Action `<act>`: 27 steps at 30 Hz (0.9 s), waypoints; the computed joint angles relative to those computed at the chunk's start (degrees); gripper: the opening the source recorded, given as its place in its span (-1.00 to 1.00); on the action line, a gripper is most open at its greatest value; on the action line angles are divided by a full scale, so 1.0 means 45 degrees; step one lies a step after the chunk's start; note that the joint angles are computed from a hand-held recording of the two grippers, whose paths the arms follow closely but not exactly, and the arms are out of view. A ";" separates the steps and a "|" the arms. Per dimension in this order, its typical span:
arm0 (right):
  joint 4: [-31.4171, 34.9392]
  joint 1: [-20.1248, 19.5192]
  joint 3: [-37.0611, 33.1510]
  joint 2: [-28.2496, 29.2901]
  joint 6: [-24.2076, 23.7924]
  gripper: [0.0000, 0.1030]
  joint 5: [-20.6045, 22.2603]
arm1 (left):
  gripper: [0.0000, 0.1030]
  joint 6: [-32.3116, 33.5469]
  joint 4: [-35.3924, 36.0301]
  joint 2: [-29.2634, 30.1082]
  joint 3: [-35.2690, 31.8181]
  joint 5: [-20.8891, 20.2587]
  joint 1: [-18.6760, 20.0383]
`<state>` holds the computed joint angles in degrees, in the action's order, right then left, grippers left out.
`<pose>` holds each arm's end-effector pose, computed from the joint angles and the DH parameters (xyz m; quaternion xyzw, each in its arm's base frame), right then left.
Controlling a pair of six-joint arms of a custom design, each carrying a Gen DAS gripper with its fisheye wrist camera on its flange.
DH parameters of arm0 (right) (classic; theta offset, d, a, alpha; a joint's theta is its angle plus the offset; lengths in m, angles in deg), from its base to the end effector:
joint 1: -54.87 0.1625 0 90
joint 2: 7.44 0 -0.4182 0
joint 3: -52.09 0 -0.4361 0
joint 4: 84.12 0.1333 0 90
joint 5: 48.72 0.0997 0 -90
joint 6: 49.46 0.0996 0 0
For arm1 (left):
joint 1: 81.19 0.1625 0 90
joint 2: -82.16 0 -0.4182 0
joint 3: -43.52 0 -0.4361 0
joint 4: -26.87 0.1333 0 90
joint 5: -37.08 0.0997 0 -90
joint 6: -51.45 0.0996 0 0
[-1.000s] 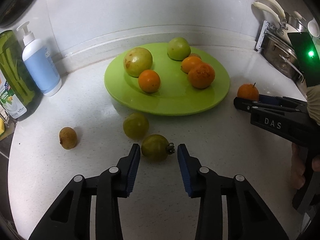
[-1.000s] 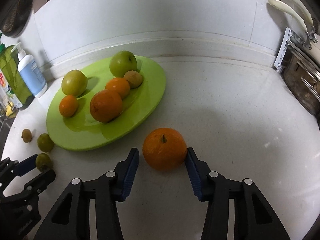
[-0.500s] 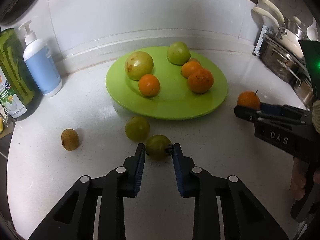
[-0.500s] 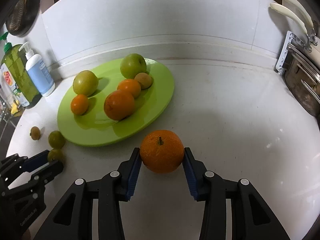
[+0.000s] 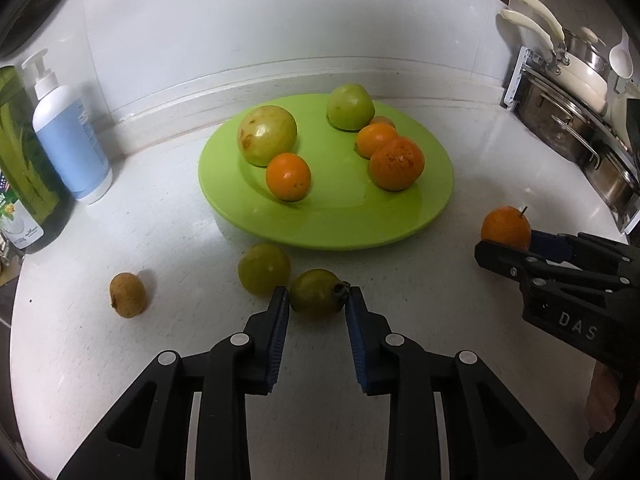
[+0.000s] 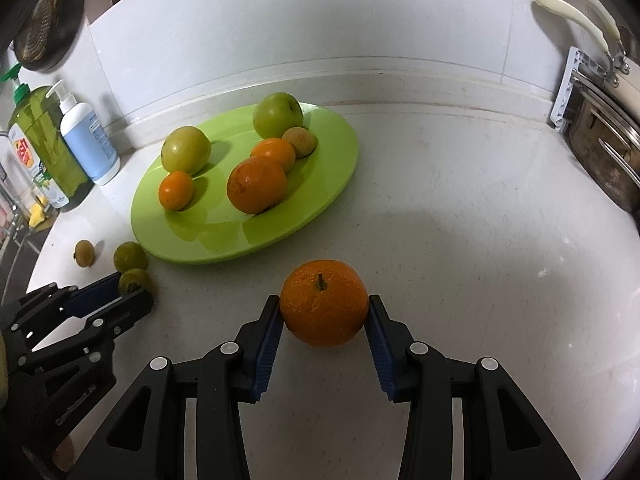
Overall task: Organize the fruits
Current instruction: 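Carry the tangerine and green fruit onto the green plate and open both grippers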
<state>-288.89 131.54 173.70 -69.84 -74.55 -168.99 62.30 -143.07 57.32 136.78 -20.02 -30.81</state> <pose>-0.0446 -0.5488 0.1921 -0.0336 -0.8620 0.3489 0.3662 -0.2729 -0.6235 -0.1294 0.3811 0.8753 -0.1632 0.2490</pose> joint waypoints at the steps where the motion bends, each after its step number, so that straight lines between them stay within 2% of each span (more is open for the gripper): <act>1: 0.0027 -0.0012 0.0004 -0.0009 0.0078 -0.17 0.0005 | -0.43 0.0009 0.0003 0.0035 -0.0040 -0.0030 0.0011; 14: 0.0259 0.0095 0.0252 -0.0204 0.0493 -0.17 0.0211 | -0.43 0.0194 -0.0130 -0.0271 0.0286 -0.0337 -0.0069; 27: -0.0565 0.0984 0.0605 -0.0466 0.0358 -0.17 0.0032 | -0.43 0.0874 -0.1445 -0.1088 0.1034 -0.0321 -0.0424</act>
<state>-291.43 135.97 176.42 -71.94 -72.94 -168.84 66.23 -149.57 52.43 141.43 -21.46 -32.72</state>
